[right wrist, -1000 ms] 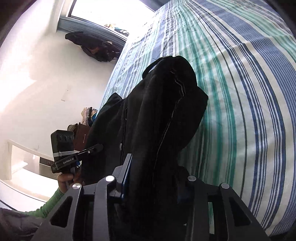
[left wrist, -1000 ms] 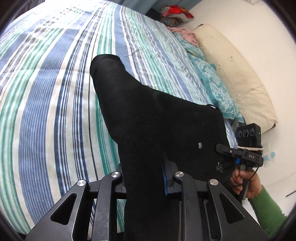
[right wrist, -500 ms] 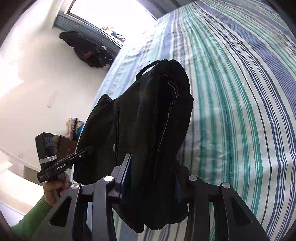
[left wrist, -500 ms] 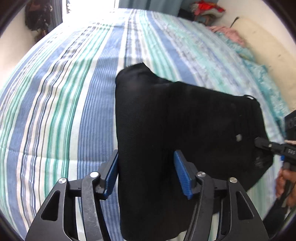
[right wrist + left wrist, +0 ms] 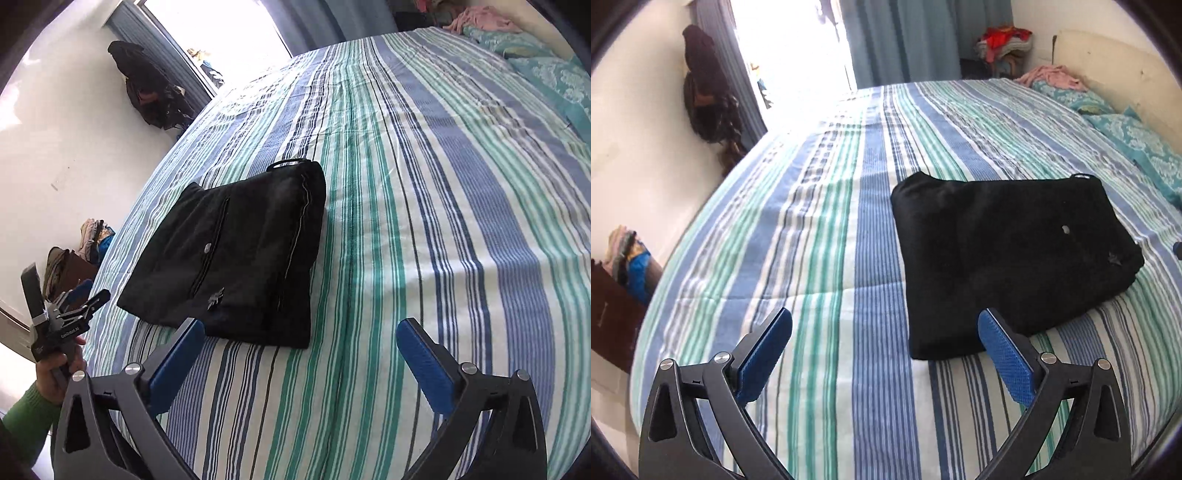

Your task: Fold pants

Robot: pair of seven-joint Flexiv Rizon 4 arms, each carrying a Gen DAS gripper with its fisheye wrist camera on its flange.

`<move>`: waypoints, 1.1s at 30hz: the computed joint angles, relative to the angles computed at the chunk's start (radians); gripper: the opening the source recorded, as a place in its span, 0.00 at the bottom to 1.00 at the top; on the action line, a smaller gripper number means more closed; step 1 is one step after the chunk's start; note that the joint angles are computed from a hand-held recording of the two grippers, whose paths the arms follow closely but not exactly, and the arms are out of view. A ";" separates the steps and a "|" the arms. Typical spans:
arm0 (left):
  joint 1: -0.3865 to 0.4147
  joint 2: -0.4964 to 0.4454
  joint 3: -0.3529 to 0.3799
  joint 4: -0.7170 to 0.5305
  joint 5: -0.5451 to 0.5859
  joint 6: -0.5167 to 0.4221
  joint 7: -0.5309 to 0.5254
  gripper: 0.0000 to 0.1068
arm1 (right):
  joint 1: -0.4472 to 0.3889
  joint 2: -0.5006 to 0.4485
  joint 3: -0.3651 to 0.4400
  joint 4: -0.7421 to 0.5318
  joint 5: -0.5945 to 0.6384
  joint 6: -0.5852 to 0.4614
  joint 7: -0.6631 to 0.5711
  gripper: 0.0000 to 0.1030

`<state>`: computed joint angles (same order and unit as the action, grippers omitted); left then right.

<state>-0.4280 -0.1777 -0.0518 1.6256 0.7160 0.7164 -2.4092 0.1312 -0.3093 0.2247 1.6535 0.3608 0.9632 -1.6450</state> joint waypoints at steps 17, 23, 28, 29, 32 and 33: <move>-0.053 0.260 -0.184 0.091 -0.022 -0.281 -0.182 0.96 | 0.107 0.566 0.044 0.617 -0.666 0.178 0.754 1.00; -0.046 0.301 -0.216 0.120 -0.114 -0.322 -0.164 0.96 | 0.154 0.666 0.072 0.656 -0.656 0.048 0.793 1.00; -0.032 0.356 -0.243 0.133 -0.152 -0.349 -0.143 0.96 | 0.196 0.746 0.086 0.642 -0.622 -0.037 0.770 1.00; -0.028 0.365 -0.251 0.127 -0.154 -0.367 -0.130 0.96 | 0.206 0.758 0.086 0.628 -0.615 -0.058 0.761 1.00; -0.019 0.398 -0.257 0.115 -0.196 -0.403 -0.079 0.96 | 0.231 0.783 0.088 0.582 -0.602 -0.120 0.718 1.00; -0.016 0.411 -0.258 0.115 -0.212 -0.407 -0.068 0.96 | 0.240 0.790 0.088 0.565 -0.595 -0.141 0.701 1.00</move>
<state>-0.4441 0.2335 -0.3100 1.7408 0.5039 0.3096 -2.4769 0.3711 0.4810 0.3128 2.2188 -0.2345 0.8222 -0.9437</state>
